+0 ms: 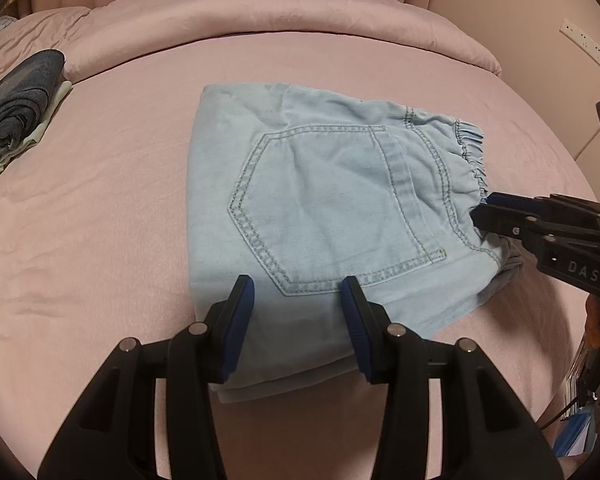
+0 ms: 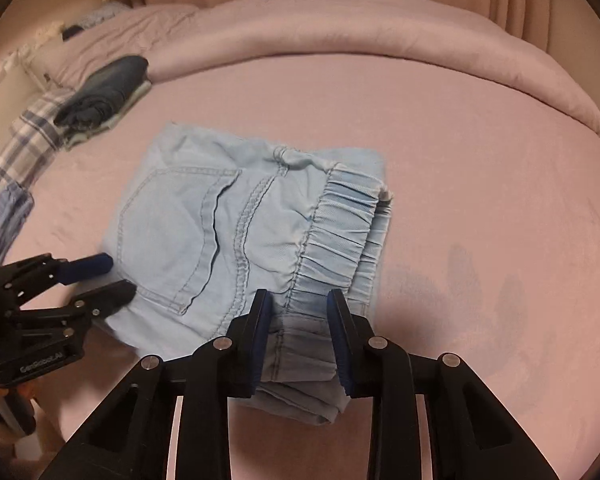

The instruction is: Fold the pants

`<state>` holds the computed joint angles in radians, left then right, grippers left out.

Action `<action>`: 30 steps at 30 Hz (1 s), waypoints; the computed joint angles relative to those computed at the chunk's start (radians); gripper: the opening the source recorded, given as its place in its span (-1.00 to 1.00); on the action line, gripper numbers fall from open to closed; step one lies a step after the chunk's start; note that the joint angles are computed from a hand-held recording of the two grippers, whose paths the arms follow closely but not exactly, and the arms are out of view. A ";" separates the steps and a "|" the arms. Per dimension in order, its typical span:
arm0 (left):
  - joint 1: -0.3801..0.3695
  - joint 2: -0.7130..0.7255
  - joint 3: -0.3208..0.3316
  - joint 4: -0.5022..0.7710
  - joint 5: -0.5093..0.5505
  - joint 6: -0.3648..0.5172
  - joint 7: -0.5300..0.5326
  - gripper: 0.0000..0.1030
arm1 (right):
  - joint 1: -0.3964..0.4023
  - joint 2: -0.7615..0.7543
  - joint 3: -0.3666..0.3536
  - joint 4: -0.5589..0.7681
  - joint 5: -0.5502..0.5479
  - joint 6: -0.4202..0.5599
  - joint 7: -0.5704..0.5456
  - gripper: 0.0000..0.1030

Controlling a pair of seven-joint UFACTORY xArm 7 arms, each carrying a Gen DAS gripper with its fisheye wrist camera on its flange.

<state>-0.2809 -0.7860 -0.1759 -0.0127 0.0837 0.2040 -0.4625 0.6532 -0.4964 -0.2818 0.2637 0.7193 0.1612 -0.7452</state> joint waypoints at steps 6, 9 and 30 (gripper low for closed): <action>0.010 0.022 -0.004 0.039 0.004 0.012 -0.001 -0.12 | -0.019 -0.038 -0.039 0.030 0.034 0.098 -0.038 -0.39; 0.036 0.076 -0.024 0.071 0.016 -0.017 -0.001 -0.11 | 0.043 -0.059 -0.126 0.054 0.180 0.111 -0.148 -0.38; 0.090 0.254 -0.024 0.146 0.052 -0.098 0.035 -0.02 | -0.106 0.148 0.026 0.188 0.385 0.163 -0.269 -0.37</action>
<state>-0.1905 -0.5315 -0.2001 0.1337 0.1359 0.1056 -0.4276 0.5468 -0.3487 -0.2554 0.4513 1.1048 0.3237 -1.0145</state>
